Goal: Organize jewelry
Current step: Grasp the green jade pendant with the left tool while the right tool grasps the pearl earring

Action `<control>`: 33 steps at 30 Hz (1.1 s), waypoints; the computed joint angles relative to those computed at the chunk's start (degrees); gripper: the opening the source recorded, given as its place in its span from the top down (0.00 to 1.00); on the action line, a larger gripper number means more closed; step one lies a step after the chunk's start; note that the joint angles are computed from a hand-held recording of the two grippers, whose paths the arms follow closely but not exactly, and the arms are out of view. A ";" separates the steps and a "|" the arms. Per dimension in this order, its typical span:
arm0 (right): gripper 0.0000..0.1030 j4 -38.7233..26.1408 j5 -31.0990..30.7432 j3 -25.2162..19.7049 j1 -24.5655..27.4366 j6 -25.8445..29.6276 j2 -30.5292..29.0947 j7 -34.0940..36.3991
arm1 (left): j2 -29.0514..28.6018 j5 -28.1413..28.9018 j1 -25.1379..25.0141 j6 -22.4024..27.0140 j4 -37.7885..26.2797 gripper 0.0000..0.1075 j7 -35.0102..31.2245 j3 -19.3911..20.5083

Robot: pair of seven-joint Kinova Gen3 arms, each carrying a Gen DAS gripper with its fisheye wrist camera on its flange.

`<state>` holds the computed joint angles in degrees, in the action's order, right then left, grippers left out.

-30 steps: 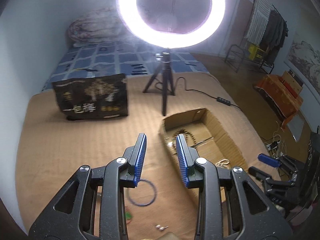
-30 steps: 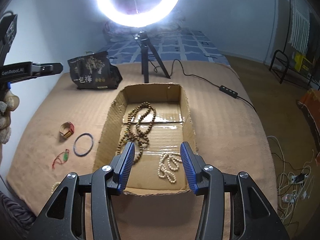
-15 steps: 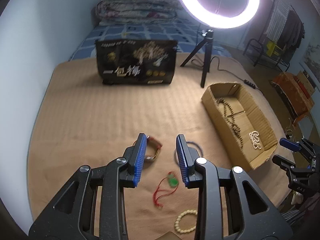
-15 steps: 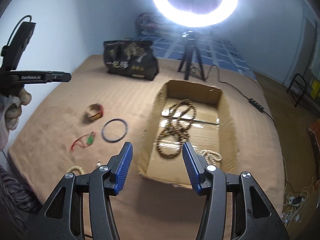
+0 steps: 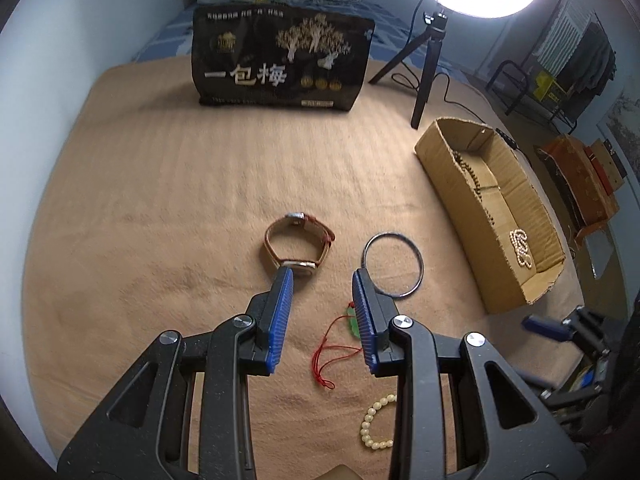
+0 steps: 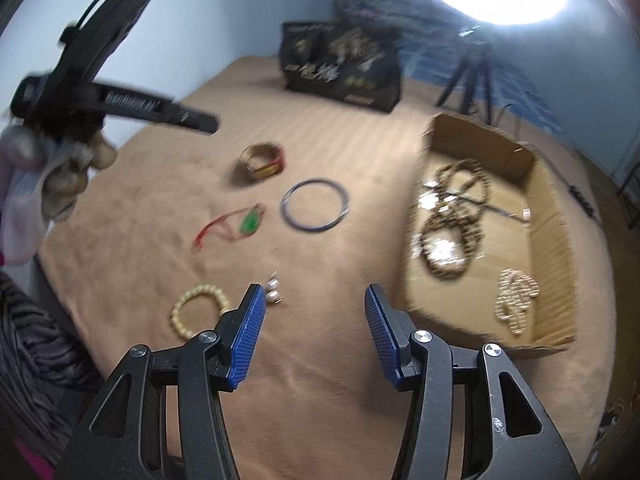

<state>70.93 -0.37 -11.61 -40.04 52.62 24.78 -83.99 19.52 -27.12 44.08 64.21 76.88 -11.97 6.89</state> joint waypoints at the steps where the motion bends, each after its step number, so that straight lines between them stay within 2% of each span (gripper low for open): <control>1: 0.51 -0.27 -0.04 -0.30 -0.16 0.54 0.59 0.53 | 0.02 0.57 -0.32 -0.71 0.61 0.72 -0.03 0.12; 16: 0.52 -3.33 -2.19 -0.77 -1.28 3.03 5.96 3.56 | 4.08 9.83 -2.66 -7.67 1.79 0.72 -6.94 0.54; 21: 0.62 -3.91 -1.95 -0.43 -1.74 3.51 6.82 4.14 | 5.28 11.20 -2.61 -7.51 0.80 0.72 -9.17 0.07; 28: 0.66 -5.79 -1.64 0.07 -2.51 3.66 8.71 4.21 | 5.68 13.04 -3.47 -8.80 1.60 0.72 -10.27 -0.40; 33: 0.77 -6.79 -0.90 0.45 -3.23 4.32 9.74 4.03 | 6.76 13.65 -3.60 -8.96 0.86 0.72 -11.42 -0.54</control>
